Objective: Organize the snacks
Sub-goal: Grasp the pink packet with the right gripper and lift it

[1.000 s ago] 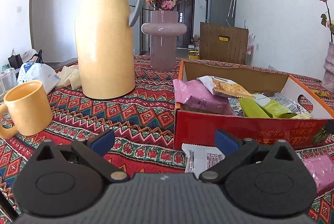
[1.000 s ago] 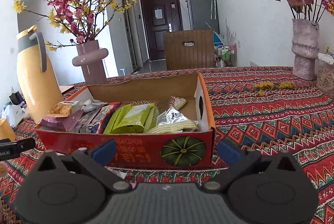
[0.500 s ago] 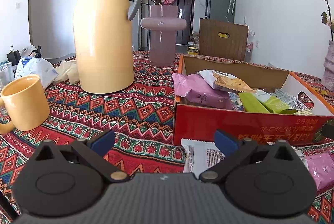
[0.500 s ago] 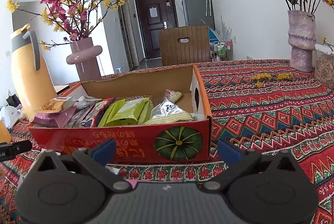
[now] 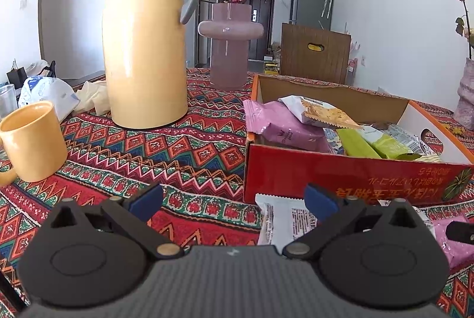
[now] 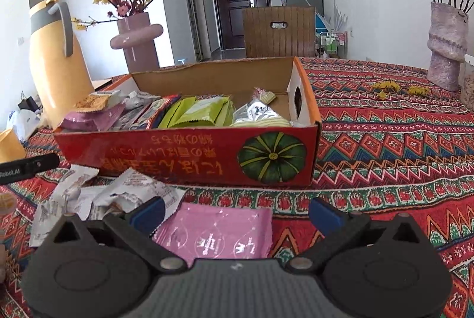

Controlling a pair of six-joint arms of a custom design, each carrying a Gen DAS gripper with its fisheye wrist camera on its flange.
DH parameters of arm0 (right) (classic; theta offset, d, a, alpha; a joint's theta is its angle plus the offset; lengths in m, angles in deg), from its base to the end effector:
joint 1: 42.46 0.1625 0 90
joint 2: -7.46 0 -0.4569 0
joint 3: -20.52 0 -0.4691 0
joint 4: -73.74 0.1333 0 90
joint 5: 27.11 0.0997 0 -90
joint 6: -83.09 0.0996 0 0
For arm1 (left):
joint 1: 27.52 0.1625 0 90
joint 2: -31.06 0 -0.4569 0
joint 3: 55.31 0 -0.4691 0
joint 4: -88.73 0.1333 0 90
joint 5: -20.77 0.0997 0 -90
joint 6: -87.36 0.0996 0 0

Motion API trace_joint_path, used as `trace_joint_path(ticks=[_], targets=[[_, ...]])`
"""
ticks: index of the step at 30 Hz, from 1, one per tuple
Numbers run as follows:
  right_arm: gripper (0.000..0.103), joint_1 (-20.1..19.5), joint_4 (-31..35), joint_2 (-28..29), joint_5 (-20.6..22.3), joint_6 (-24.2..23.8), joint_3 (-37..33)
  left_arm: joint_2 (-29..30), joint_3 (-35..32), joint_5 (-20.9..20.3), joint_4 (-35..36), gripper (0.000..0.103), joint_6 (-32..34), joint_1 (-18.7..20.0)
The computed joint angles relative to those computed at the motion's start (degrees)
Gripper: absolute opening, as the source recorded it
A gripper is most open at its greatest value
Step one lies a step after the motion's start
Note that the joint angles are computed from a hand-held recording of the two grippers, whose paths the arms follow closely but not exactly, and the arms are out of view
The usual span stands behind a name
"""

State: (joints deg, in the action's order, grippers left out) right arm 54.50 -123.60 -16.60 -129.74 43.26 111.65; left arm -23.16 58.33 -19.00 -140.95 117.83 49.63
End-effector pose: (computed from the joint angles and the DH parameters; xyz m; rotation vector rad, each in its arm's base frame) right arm 0.2002 -0.7199 -0.0930 0.9407 -2.4416 0.8375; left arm 0.0744 -0.6175 0.2168 0.0032 1.8743 -1.3270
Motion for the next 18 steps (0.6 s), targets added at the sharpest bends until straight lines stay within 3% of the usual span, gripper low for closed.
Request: trace_joint_path(ticks=[7, 13, 18], targets=[[0.103, 0.9, 5.4, 0.7, -3.5, 0.9, -1.0, -0.1, 0.0, 0.2, -0.1, 0.103, -0.5, 0.0], [0.103, 1.9, 1.8, 3.2, -7.5, -2.6, -2.5, -0.1, 0.1, 0.1, 0.0, 0.103, -0.5, 0.0], [0.103, 1.8, -0.1, 3.7, -7.1, -2.2, -2.6, 0.0, -0.1, 0.6, 0.2, 0.103, -0.8, 0.0]])
